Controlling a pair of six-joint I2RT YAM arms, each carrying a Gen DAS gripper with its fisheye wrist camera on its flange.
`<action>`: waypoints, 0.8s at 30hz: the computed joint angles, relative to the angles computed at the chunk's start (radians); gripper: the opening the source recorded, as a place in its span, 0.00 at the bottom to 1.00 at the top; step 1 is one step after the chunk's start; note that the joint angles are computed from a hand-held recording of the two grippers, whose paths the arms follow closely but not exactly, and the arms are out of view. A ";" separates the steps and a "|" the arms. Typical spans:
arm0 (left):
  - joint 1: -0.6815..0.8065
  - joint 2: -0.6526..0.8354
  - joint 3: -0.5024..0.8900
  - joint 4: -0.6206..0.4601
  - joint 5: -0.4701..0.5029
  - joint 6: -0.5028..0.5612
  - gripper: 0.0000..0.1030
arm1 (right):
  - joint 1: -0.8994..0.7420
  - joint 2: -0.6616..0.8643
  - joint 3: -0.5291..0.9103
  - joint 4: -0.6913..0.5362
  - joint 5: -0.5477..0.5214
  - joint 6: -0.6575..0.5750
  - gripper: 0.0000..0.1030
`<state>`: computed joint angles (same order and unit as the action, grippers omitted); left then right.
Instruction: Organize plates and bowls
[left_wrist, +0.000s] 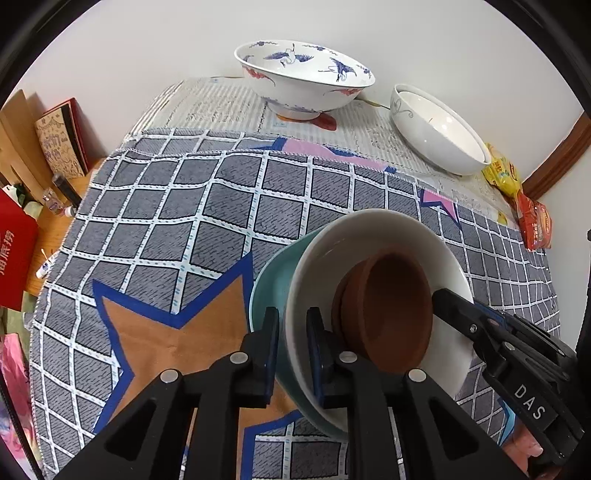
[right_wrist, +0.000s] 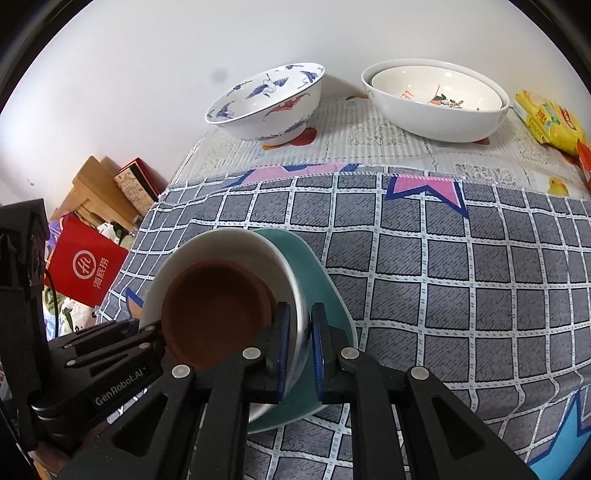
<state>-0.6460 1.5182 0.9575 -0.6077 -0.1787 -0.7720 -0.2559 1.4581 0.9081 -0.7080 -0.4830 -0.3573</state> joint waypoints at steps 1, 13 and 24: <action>-0.004 -0.006 0.001 -0.009 -0.003 -0.004 0.16 | -0.005 -0.004 0.001 -0.008 -0.004 -0.003 0.12; -0.147 -0.125 0.031 -0.176 -0.151 -0.138 0.23 | -0.124 -0.170 -0.015 -0.172 -0.052 -0.138 0.14; -0.500 -0.100 0.202 -0.386 -0.397 -0.396 0.39 | -0.580 -0.296 0.064 -0.452 -0.133 -0.507 0.35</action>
<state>-1.1463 1.4178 1.1599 -0.9932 -0.5756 -1.1682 -0.8358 1.1624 0.9723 -1.1596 -0.6157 -0.8648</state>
